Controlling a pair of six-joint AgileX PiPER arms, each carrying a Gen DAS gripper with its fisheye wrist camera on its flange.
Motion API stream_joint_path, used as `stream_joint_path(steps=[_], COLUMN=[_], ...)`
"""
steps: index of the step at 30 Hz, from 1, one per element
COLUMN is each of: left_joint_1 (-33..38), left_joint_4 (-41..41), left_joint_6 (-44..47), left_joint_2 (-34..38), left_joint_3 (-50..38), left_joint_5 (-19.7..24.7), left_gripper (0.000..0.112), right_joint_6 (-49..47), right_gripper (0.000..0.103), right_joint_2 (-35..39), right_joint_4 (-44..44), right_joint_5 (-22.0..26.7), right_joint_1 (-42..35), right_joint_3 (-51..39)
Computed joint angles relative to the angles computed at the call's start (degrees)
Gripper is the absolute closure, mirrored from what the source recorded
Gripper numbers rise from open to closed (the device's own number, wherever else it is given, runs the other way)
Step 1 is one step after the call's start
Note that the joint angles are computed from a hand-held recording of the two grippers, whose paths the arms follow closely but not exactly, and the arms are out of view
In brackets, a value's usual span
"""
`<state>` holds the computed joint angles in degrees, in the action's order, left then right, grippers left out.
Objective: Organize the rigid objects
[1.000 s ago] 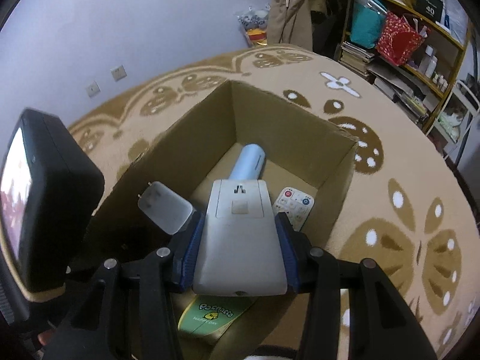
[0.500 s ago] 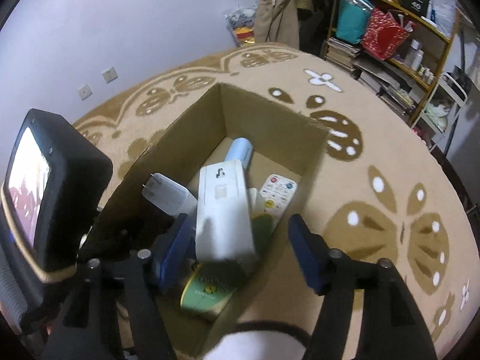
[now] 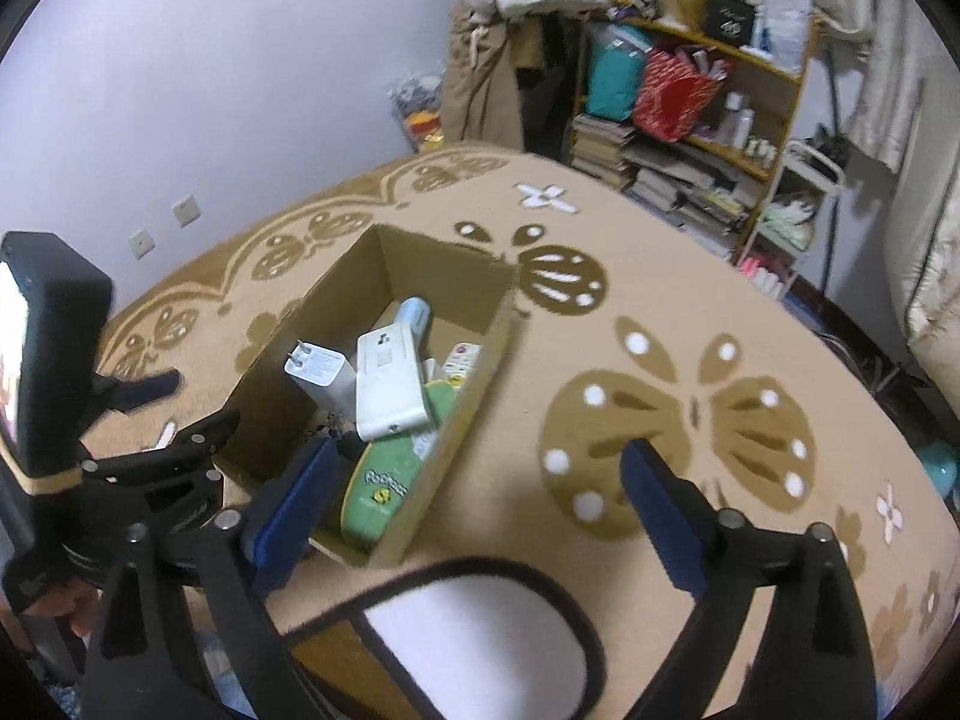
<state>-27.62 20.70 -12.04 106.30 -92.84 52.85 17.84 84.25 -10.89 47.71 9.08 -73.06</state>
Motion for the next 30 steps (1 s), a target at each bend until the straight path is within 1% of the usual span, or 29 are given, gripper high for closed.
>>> stream_joint_path(steps=[1, 3, 6, 8, 13, 15, 17, 22, 25, 30], left_joint_1=[-0.5, -1.0, -2.2, -3.2, -5.8, -6.9, -7.8, -10.3, -11.4, -12.4], left_joint_4=[1.1, 1.8, 3.1, 3.5, 5.6, 6.8, 7.8, 11.2, 14.1, 20.4], left_joint_6=[-0.9, -1.8, -4.0, -4.8, -7.1, -8.6, -9.8, -14.4, -18.8, -26.3], left_joint_2=[-1.8, -4.4, -8.0, -10.3, -14.5, -16.2, -17.4, -20.5, -22.6, -24.7], left_joint_3=[1.5, 3.4, 6.6, 8.6, 12.8, 14.5, 15.8, 19.0, 21.4, 24.0], left_joint_5=[-1.1, -2.3, -4.0, -4.9, -7.3, -8.3, -8.6, -9.3, -10.4, -12.8], left_gripper=[0.044, 0.035, 0.029, 0.025, 0.022, 0.016, 0.014, 0.013, 0.013, 0.013], right_joint_6=[1.3, 3.7, 8.0, 10.7, 15.1, 17.4, 18.9, 26.0, 27.3, 33.2], right_gripper=[0.001, 0.0, 0.0, 0.0, 0.0, 0.0, 0.0, 0.0, 0.0, 0.0], right_joint_2=[-1.5, -4.6, -8.6, -11.1, -17.1, -19.5, -22.4, -28.4, -30.2, -32.1], right_joint_4=[-1.1, -3.5, -7.8, -10.0, -12.0, -13.3, -13.9, -18.3, -18.7, -24.1], right_joint_5=[-0.1, 0.1, 0.4, 0.3, -0.1, -0.5, -1.7, -4.9, -6.6, -8.3], right_joint_1=[0.3, 1.1, 2.8, 3.6, 4.3, 4.7, 4.3, 4.6, 4.2, 5.3], right_joint_3=[1.1, 3.2, 6.0, 7.8, 12.5, 14.8, 17.4, 22.9, 24.8, 27.4])
